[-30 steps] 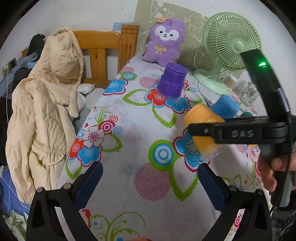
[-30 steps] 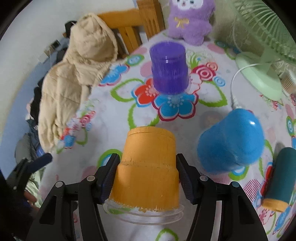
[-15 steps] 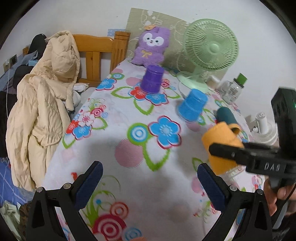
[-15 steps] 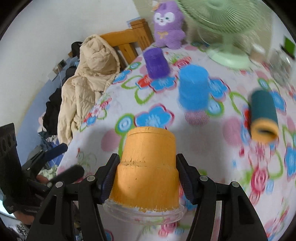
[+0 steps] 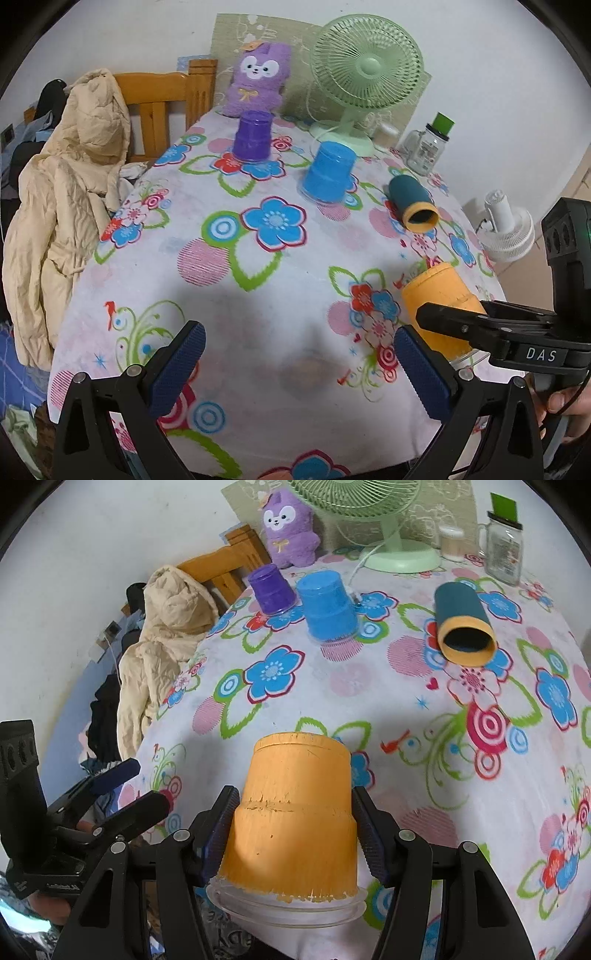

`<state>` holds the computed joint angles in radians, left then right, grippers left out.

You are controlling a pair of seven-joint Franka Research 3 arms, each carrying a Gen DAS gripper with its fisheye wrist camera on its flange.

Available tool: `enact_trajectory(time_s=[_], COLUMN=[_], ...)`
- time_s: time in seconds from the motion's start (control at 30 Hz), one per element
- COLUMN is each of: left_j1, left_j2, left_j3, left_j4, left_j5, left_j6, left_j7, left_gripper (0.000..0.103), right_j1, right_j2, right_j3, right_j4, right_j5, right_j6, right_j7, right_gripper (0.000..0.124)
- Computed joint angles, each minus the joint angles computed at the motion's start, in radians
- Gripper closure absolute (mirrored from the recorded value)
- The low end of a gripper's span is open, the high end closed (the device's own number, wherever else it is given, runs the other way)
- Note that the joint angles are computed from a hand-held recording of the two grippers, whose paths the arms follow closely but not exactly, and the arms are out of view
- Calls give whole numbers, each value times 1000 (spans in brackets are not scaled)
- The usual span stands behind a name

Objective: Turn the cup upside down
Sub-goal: 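Lift the orange cup with the right gripper toward the left gripper, then close the left gripper on the orange cup while the right gripper opens and releases it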

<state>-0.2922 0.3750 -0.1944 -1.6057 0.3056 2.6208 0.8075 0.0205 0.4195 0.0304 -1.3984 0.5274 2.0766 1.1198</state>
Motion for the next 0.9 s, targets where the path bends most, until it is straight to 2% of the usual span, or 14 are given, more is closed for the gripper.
enact_trajectory(time_s=[0.13, 0.23, 0.47, 0.63, 0.9], left_j1=[0, -1, -5, -5, -16], left_j2=[-5, -5, -4, -2, 21], left_j3=[-6, -8, -6, -6, -2], left_j4=[-15, -18, -17, -13, 29], left_j5=[-13, -21, -20, -18, -4], left_j6=[2, -12, -26, -34, -64], left_j7=[-5, -7, -17, -19, -21], left_gripper=[0, 0, 0, 0, 0], right_j1=[1, 24, 19, 8, -15], right_j2=[-15, -22, 7, 9, -22], right_j3=[-3, -18, -15, -12, -14], right_j4=[-42, -74, -50, -44, -65], right_j5=[-1, -52, -57, -47, -19], right_j6=[9, 61, 26, 21, 37], right_j7=[1, 29, 64, 69, 49], right_gripper=[59, 59, 57, 43, 39])
